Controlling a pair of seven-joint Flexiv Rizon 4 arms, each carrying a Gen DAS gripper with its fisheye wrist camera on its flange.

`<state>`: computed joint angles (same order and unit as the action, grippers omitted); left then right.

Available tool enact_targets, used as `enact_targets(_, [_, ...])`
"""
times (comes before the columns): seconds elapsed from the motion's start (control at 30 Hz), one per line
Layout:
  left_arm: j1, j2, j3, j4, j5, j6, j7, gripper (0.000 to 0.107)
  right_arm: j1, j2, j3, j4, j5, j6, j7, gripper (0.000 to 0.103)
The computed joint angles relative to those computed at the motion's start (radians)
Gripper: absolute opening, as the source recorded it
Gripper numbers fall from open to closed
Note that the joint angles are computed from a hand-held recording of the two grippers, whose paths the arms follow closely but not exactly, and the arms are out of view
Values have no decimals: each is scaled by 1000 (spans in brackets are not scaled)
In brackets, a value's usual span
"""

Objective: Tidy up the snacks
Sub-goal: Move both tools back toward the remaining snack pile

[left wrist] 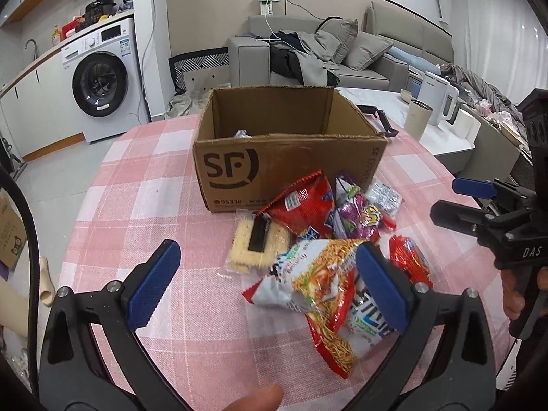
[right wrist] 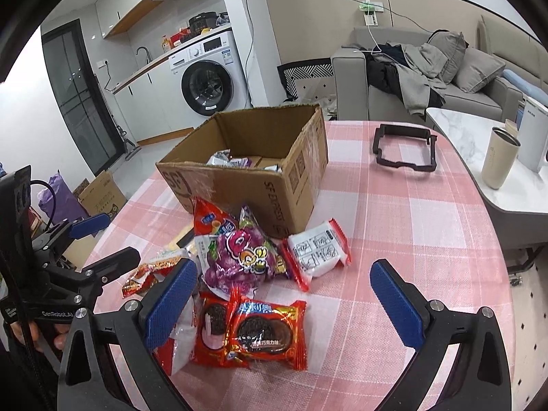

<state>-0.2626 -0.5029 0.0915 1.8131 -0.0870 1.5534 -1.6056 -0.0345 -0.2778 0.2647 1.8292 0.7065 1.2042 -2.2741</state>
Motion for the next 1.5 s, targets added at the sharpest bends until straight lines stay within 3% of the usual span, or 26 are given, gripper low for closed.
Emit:
enact_targets(0.3, [24,0,-63,32,-20,-14,20,102,4,-8,-4,38,-22,-2,25,103])
enact_targets(0.6, [1,1,-59,51,-27,-14,8,102,-7,-13,-5,60,-20,-21,30,103])
enact_targets(0.97, [80,18,-174,96,-91,-11,64,102,-10,-37,-7,66,-40,-10,60,103])
enact_targets(1.37, [103,3,-217,95,-142,-14,90,102,-35,-62,5,20,6,-101,25,103])
enact_targets(1.5, [141,-9,-268,100,-178,-21,111,102,4,-73,-27,40,-68,-67,86,103])
